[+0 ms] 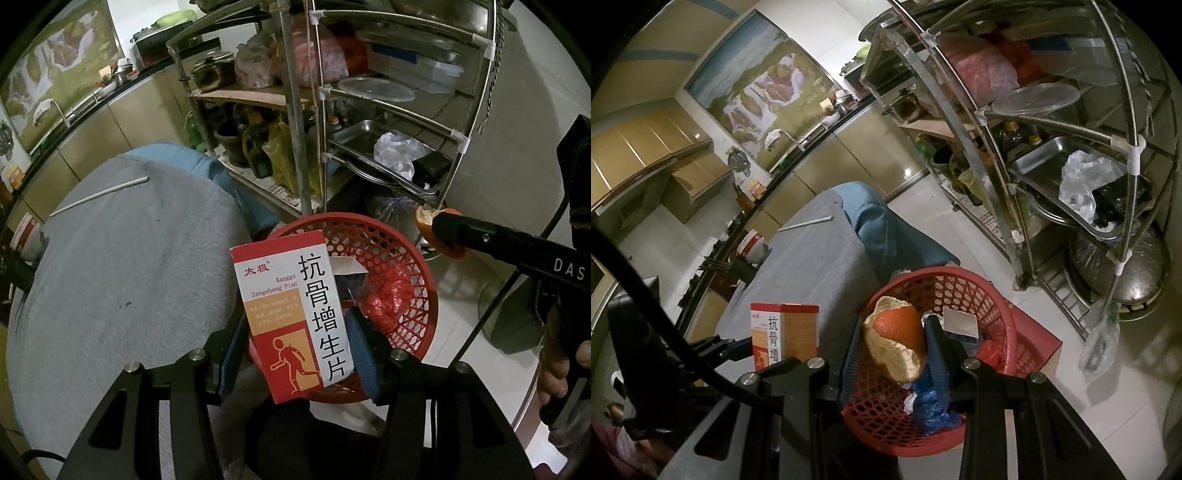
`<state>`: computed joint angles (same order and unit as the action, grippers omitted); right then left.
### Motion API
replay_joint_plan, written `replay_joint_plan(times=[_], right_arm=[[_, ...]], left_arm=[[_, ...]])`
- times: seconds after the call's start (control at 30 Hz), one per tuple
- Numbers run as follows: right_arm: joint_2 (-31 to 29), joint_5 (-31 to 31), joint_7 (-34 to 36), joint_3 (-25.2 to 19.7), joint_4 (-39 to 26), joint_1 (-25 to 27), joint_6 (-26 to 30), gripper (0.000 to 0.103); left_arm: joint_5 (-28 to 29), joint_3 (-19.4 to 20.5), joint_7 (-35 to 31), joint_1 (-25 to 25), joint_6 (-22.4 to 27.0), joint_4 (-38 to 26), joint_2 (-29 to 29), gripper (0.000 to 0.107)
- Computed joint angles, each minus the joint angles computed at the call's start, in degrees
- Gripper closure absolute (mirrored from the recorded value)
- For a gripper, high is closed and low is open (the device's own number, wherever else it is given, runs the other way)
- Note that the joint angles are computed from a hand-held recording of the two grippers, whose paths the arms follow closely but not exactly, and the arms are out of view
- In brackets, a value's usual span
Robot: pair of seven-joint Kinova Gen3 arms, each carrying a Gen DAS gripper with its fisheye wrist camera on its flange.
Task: Collect trash
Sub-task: 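Hold the medicine box and orange peel above the red basket with both grippers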
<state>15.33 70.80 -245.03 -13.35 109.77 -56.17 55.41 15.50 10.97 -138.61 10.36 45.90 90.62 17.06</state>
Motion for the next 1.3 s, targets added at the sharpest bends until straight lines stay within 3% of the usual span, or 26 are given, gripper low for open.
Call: replay_joint_plan(times=[1.3], right_arm=[[-0.3,1.7,-1.3,0.3,1.8,2.1,-4.0,0.065]], left_arm=[[-0.4,0.0,0.5,0.2,0.9,-0.8,1.4,0.051]])
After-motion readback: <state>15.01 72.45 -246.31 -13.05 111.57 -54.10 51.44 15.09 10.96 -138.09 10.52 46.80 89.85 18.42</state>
